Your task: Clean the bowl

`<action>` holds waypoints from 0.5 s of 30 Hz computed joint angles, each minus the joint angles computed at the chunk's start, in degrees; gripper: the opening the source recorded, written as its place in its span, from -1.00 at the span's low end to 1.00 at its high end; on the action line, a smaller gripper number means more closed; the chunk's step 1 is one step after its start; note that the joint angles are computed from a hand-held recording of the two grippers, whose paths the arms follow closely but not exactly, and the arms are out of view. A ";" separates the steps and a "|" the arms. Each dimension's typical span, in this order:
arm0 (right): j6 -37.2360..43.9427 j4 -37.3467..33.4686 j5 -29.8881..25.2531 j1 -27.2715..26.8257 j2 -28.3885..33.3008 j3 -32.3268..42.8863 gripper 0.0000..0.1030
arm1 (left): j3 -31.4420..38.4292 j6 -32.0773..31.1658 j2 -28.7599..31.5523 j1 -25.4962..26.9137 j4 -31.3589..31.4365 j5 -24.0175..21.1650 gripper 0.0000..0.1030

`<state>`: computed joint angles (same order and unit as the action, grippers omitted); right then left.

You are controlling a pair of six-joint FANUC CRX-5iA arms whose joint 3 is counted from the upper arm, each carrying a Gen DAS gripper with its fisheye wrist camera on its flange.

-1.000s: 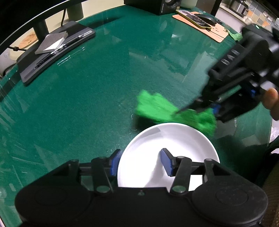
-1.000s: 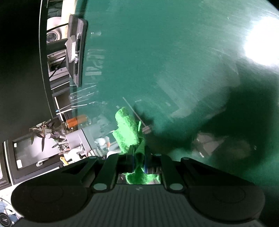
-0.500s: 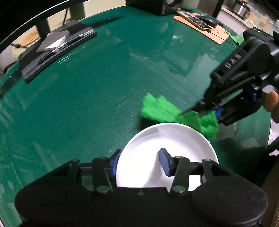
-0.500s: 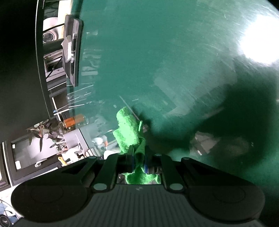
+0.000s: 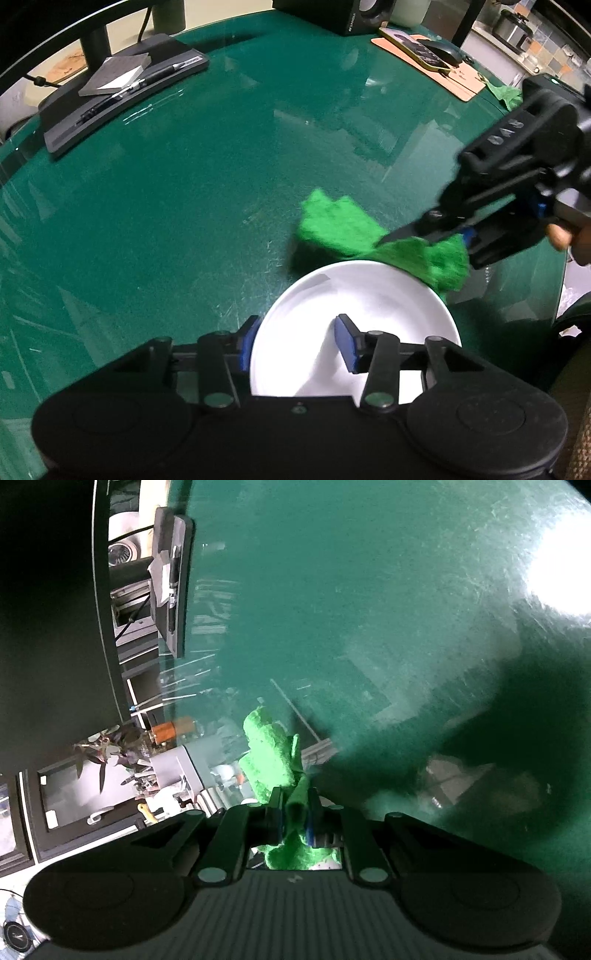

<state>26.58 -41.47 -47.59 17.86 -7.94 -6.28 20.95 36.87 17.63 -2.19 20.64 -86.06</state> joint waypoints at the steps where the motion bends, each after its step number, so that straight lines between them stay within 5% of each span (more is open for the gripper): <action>1: 0.09 0.34 0.23 0.29 0.69 0.48 -0.74 | 0.06 0.04 0.00 -0.10 -0.12 0.04 -0.13; 15: 0.68 -0.45 1.92 0.52 -0.19 -0.36 -0.77 | -0.30 -1.41 -0.61 -0.73 -1.18 0.91 -0.05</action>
